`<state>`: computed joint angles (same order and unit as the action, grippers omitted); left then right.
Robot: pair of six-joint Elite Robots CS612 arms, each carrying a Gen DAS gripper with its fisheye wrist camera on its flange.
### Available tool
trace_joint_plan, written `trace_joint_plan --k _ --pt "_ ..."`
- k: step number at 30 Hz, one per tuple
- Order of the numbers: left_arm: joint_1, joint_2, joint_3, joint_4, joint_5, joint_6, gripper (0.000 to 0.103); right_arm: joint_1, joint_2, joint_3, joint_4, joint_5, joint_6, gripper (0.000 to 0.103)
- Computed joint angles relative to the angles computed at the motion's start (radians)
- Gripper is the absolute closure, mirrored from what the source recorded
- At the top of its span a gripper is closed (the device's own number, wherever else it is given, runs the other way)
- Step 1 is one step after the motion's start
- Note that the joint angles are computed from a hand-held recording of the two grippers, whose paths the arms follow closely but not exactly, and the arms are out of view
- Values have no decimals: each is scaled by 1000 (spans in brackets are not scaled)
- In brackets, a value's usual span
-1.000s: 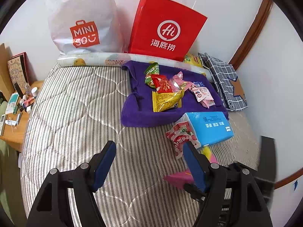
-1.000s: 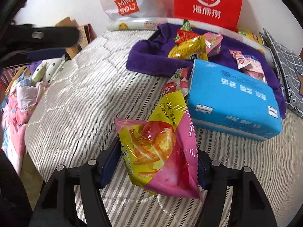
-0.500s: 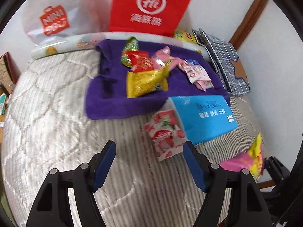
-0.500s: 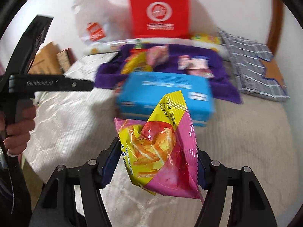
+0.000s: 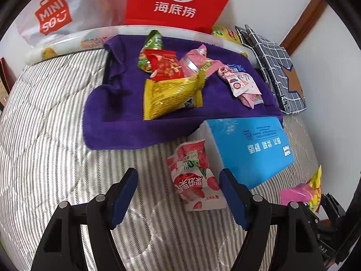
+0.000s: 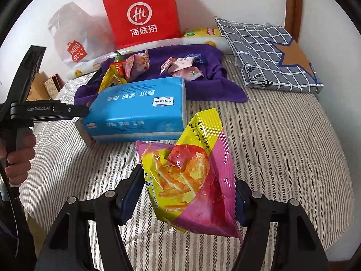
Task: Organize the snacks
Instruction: 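Grasp the white snack packet with the left tool while the right tool holds the chip bag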
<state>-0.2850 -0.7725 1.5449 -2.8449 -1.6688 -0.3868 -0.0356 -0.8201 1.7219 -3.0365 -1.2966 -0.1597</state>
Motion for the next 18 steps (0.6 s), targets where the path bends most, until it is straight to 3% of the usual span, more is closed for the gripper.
trace_joint_plan --k 3,7,18 --pt "5 -13 22 -11 21 -3 28 3 2 -3 0 4 -6 35" --pt "6 -29 44 20 112 -16 30 5 4 -4 -2 9 -13 35" --pt "14 3 21 60 69 -50 30 3 11 -14 8 -18 17 35"
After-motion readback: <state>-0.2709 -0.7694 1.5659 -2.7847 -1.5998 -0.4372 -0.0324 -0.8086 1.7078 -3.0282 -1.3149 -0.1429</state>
